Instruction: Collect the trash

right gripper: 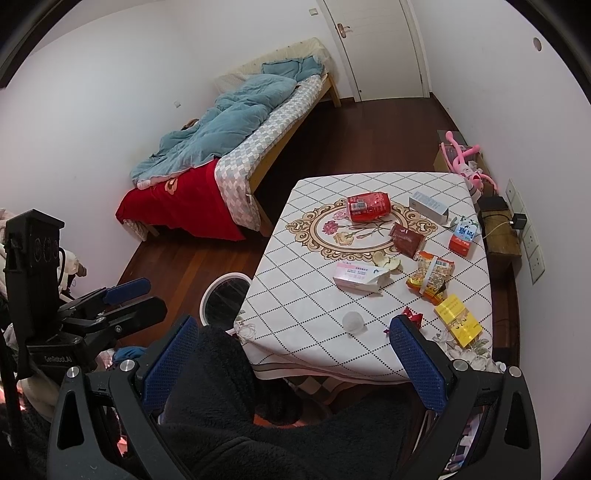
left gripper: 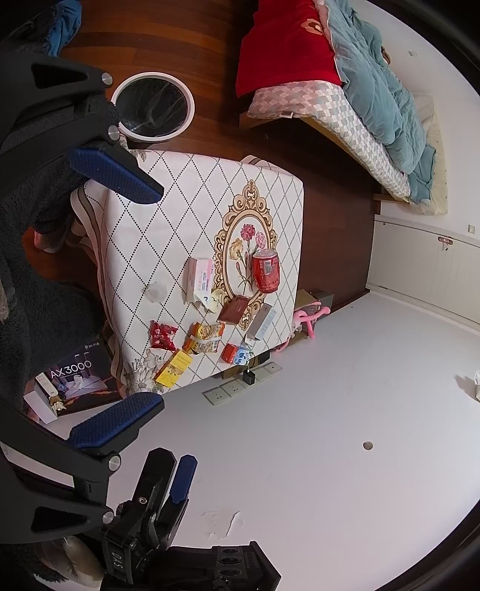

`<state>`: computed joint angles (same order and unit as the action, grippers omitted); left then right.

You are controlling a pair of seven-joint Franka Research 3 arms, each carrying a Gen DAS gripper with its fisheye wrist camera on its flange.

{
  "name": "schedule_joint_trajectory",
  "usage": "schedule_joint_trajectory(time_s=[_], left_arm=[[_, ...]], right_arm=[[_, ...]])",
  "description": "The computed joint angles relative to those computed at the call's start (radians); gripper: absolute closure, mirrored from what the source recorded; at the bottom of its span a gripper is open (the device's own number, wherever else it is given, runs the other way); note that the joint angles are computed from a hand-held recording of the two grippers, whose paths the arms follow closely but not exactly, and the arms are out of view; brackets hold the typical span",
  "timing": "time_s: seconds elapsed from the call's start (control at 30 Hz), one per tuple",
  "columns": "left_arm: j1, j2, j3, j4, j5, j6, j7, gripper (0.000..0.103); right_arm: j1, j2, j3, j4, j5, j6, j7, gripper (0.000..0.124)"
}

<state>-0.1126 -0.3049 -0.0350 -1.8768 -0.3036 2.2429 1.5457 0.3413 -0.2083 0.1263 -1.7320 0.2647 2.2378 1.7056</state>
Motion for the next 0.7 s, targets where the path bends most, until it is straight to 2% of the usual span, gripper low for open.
schedule_joint_trajectory(time_s=[0.7], left_arm=[[0.001,0.022,-0.001,0.013,-0.008,-0.009,0.008,0.000]], right_arm=[[0.003,0.018,0.000,0.029,0.002,-0.015,0.006,0.021]])
